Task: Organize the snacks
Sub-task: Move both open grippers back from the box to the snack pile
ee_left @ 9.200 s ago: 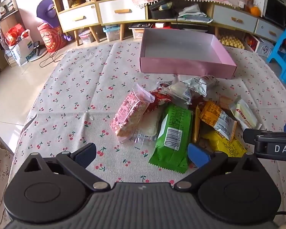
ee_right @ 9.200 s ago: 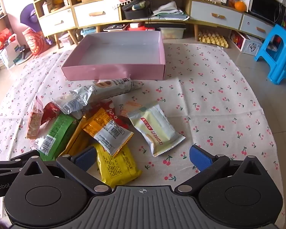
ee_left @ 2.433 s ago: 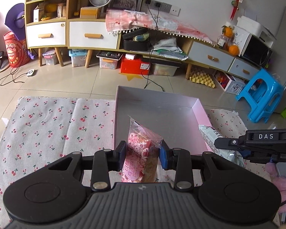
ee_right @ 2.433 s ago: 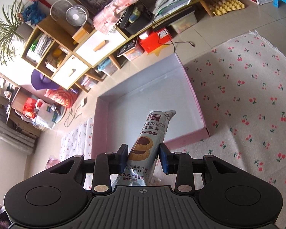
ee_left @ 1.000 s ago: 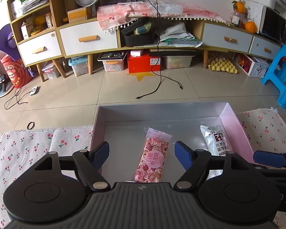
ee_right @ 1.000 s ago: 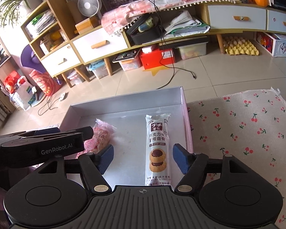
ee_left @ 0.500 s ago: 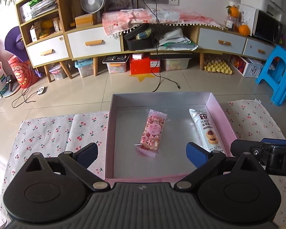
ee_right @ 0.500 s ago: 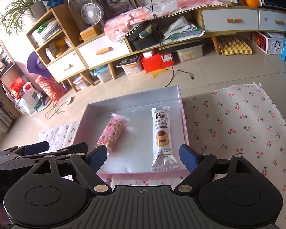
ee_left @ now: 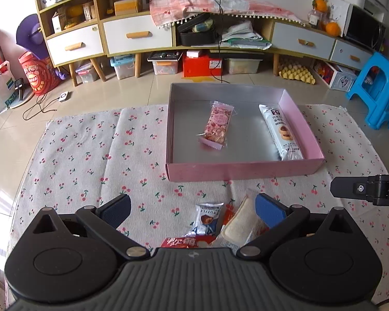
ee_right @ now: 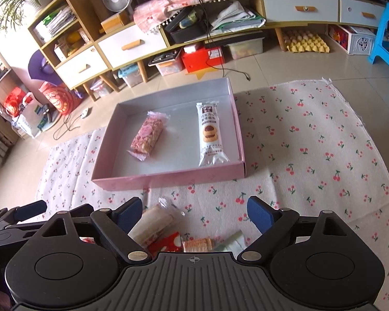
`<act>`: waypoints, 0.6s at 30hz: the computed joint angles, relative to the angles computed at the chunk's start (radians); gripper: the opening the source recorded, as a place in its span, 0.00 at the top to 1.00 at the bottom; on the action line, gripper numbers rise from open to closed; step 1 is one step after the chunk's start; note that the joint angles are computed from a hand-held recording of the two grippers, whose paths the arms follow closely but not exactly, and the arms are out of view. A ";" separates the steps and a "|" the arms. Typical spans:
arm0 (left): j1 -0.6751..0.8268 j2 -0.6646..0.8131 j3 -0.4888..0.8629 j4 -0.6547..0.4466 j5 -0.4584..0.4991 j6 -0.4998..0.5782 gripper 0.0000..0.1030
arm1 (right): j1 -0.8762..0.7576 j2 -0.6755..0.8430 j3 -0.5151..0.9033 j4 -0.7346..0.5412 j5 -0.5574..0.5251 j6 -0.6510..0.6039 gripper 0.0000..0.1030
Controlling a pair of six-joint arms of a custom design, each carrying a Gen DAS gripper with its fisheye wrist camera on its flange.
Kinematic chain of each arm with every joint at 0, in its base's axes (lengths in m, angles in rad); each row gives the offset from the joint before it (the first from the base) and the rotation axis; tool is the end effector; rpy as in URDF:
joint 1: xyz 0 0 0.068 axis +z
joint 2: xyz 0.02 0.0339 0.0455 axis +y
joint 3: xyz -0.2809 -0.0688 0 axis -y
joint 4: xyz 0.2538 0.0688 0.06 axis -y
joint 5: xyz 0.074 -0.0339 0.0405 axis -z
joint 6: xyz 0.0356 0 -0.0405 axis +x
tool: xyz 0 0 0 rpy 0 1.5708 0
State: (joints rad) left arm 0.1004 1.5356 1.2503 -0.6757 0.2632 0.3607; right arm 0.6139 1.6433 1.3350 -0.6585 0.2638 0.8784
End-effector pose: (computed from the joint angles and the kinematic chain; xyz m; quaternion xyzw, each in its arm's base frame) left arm 0.3319 0.0241 0.2915 0.1618 0.9325 -0.0539 0.3183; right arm 0.3012 0.2009 0.2846 0.1636 0.9330 0.1079 0.3017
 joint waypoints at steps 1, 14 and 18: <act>0.010 -0.003 -0.004 -0.009 0.008 0.007 0.01 | 0.006 -0.005 -0.009 -0.004 -0.003 0.006 0.13; 0.166 -0.020 -0.120 0.011 0.156 0.174 0.01 | 0.039 -0.069 -0.216 0.071 -0.032 0.023 0.13; 0.196 0.003 -0.142 0.047 0.181 0.238 0.01 | 0.033 -0.075 -0.265 0.084 -0.028 0.006 0.13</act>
State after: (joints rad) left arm 0.2965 1.5383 1.1084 -0.6284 0.4443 0.5986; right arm 0.6465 1.5687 1.0704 -0.5750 0.2355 0.8842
